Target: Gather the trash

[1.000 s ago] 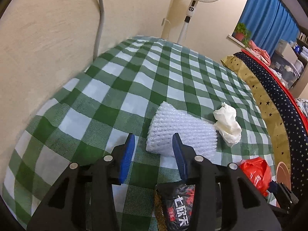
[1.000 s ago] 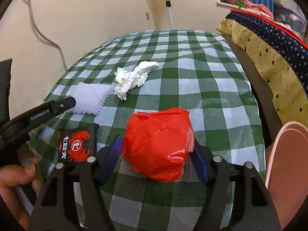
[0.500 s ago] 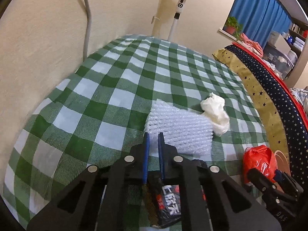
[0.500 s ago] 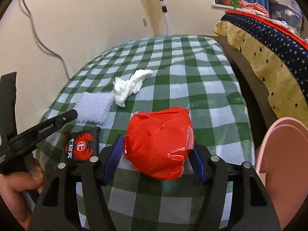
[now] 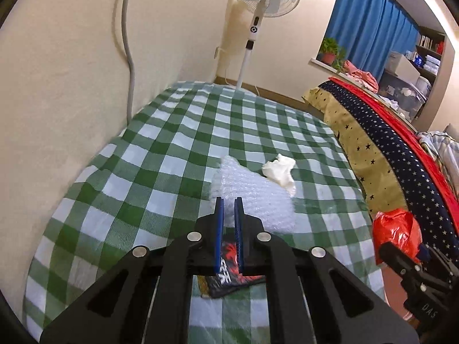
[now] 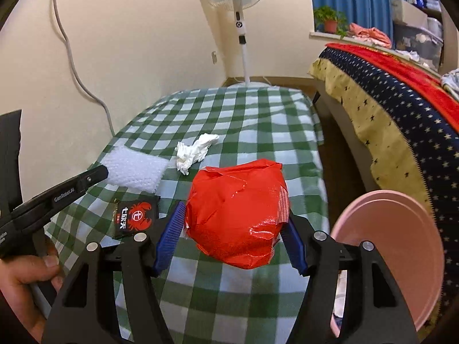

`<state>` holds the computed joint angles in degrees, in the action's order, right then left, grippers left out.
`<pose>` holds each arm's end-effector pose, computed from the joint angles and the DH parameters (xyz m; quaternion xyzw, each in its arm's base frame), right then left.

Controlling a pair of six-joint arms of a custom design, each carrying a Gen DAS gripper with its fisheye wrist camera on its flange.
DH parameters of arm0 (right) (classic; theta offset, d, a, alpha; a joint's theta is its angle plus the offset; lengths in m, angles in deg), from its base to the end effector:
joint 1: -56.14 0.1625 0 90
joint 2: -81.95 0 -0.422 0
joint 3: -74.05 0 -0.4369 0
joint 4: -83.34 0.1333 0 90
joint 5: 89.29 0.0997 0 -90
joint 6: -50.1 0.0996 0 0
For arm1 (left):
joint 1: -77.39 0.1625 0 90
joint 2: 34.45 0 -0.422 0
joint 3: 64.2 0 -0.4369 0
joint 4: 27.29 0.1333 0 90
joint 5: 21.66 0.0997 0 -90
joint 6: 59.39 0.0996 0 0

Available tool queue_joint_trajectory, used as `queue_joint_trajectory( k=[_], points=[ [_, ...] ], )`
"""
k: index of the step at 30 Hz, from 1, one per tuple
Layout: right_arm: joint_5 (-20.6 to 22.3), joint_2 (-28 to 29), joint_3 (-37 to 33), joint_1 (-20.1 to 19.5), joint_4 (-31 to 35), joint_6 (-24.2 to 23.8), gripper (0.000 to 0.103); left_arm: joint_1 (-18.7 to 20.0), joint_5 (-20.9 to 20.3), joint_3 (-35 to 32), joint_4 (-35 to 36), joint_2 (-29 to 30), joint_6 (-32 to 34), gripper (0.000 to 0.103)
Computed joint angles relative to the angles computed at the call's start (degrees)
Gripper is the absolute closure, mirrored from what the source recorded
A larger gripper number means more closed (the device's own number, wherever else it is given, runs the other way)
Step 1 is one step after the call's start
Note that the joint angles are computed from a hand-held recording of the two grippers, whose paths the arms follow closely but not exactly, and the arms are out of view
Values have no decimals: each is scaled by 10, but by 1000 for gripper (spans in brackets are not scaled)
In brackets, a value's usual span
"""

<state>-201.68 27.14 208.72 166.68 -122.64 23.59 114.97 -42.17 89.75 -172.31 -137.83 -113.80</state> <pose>0.2489 -0.3926 0.0617 0.3171 -0.8792 0.2941 0.2002 -0.0853 -0.3515 0.2085 -0.0364 0.8206 -0.4763 0.3138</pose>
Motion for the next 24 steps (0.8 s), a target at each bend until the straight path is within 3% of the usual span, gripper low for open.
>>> queue_joint_trajectory(
  k=[14,24],
  points=[
    [-14,-116,69,11,-20,-8,39,-124,1,7,342,-119,-251,96],
    [-17,-211,116,10,-10,-9,39,-205,-31,-6,527,-137,-390,96]
  ],
)
